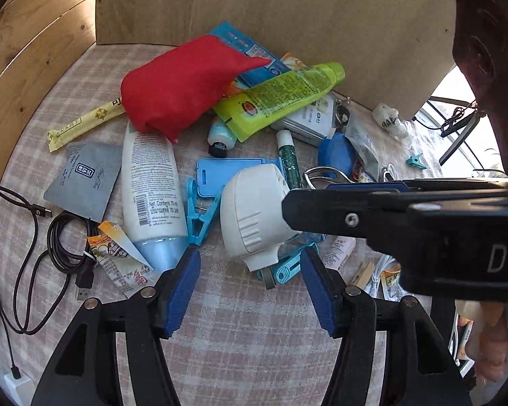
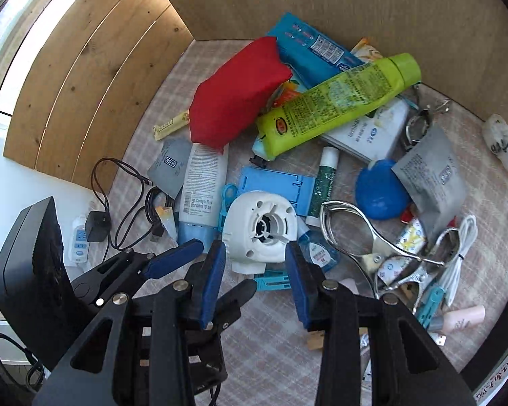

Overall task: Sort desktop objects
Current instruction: 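Move the right gripper back to the white plug-in repeller on the pile, then grasp the white plug-in repeller with the right gripper and lift it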

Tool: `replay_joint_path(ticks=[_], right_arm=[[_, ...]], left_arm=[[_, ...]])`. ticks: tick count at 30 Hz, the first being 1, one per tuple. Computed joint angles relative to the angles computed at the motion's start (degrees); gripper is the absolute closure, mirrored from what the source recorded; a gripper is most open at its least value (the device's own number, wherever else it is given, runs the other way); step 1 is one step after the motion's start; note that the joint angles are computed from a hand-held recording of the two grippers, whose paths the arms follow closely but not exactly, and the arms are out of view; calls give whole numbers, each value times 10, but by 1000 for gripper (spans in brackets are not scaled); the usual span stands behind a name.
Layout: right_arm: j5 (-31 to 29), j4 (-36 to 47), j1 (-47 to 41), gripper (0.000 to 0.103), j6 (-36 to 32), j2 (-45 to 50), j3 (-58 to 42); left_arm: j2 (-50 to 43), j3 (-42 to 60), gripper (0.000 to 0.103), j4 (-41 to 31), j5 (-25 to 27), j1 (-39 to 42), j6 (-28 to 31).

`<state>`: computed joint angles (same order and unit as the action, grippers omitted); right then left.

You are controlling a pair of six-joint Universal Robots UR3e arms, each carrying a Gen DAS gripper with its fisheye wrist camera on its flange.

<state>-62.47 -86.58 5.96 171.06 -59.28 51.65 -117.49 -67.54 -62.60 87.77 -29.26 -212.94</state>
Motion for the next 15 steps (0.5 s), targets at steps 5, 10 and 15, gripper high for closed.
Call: replay_joint_path(ticks=[5, 10, 15], right_arm=[[9, 8, 8, 66, 9, 44, -35], [44, -6, 6, 68, 16, 57, -11], [70, -33, -2, 72, 26, 39, 41]], left_arm=[[-13, -8, 44, 26, -20, 9, 2], [-25, -25, 44, 64, -50, 20, -7], [-31, -30, 47, 82, -72, 24, -14]])
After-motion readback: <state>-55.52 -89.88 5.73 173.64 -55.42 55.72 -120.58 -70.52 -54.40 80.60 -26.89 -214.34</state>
